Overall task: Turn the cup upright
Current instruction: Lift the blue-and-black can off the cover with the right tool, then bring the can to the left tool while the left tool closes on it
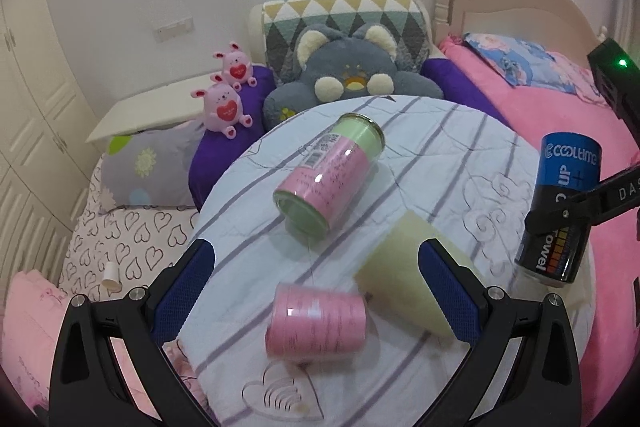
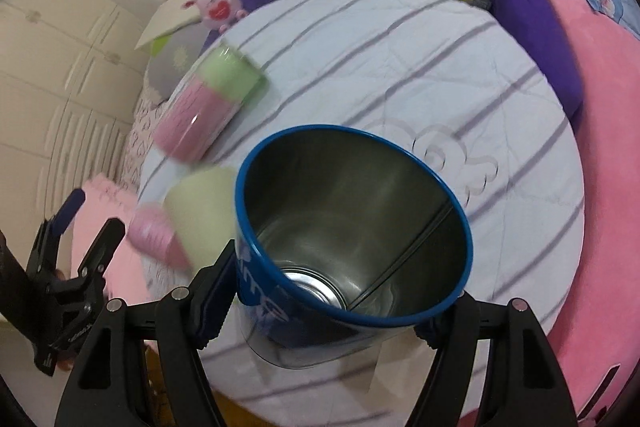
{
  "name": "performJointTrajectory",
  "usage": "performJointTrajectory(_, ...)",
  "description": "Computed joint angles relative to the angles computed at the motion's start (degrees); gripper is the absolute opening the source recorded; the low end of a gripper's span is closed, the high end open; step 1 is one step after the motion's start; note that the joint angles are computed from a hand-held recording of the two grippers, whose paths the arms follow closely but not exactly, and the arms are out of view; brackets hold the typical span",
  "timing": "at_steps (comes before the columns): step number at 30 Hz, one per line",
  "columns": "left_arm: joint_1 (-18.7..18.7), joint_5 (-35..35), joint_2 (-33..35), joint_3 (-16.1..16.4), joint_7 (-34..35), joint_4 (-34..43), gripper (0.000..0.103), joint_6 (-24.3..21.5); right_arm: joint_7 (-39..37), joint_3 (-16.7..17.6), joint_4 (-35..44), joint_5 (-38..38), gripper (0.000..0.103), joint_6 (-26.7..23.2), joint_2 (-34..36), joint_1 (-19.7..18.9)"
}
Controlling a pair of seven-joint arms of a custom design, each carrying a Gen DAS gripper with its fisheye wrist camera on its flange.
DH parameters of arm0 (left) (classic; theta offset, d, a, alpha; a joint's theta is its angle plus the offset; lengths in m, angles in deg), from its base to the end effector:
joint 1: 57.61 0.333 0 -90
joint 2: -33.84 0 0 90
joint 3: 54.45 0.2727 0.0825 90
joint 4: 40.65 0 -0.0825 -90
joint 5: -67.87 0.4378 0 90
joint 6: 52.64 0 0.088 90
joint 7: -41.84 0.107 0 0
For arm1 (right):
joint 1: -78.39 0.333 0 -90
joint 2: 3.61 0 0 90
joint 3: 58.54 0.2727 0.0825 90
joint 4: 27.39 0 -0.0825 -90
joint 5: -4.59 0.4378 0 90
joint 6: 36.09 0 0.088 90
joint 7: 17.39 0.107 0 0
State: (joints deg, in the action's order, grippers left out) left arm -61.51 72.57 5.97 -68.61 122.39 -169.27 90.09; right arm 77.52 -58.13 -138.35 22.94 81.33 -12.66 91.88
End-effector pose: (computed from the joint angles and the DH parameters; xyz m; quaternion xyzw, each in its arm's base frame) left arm 0.5011 -0.1786 0.5829 -0.5857 0.7256 -0.2500 0.2606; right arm 0.5763 0.1605 0.5288 -0.7090 0.6762 0.0441 0.1954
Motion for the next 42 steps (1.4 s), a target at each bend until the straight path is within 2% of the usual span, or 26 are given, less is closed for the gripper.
performJointTrajectory(3,-1.9,-2.4,-4.1,1.3,2.5,-3.5,0.103,-0.5,-0.4,0.4,-3.1,-0.5,0.074,-0.7,-3.0,0.6)
performJointTrajectory(8,-2.5,-3.3,-10.4,0.9,4.1,-8.9,0.103,-1.6,-1.5,0.4,-7.7,1.0,0.074,-3.9,-7.1,2.8)
performJointTrajectory(10,-4.0,-6.0,-12.1,2.5,6.0,-10.6,0.103,-3.3,-1.5,0.5,-8.9,1.6,0.074,-5.8,-7.7,3.6)
performJointTrajectory(17,-4.0,-9.0,-18.6,2.3,6.2,-17.7,0.103,-5.5,-1.0,1.7,-9.5,1.7,0.074,-9.1,-6.3,5.8)
performJointTrajectory(21,-4.0,-9.3,-19.7,1.7,6.4,-19.3,0.103,-6.1,-0.9,2.3,-7.7,1.5,0.075,-9.5,-3.5,6.4)
performJointTrajectory(26,-4.4,-9.7,-19.8,1.8,7.5,-20.3,0.103,-6.4,0.4,3.1,-7.9,-0.9,0.076,-8.2,-3.3,6.5)
performJointTrajectory(27,-4.2,-9.6,-19.6,1.7,7.2,-20.2,0.103,-6.5,0.5,3.2,-7.9,-1.2,0.079,-7.6,-3.2,6.5)
performJointTrajectory(31,-3.7,-9.7,-19.4,1.7,6.8,-19.9,0.103,-6.1,1.9,3.5,-9.8,-2.2,0.079,-5.6,-5.1,6.8)
performJointTrajectory(42,-3.7,-9.5,-18.6,0.9,5.4,-18.6,0.103,-6.5,0.4,2.1,-12.3,-0.6,0.079,-4.9,-8.3,7.3)
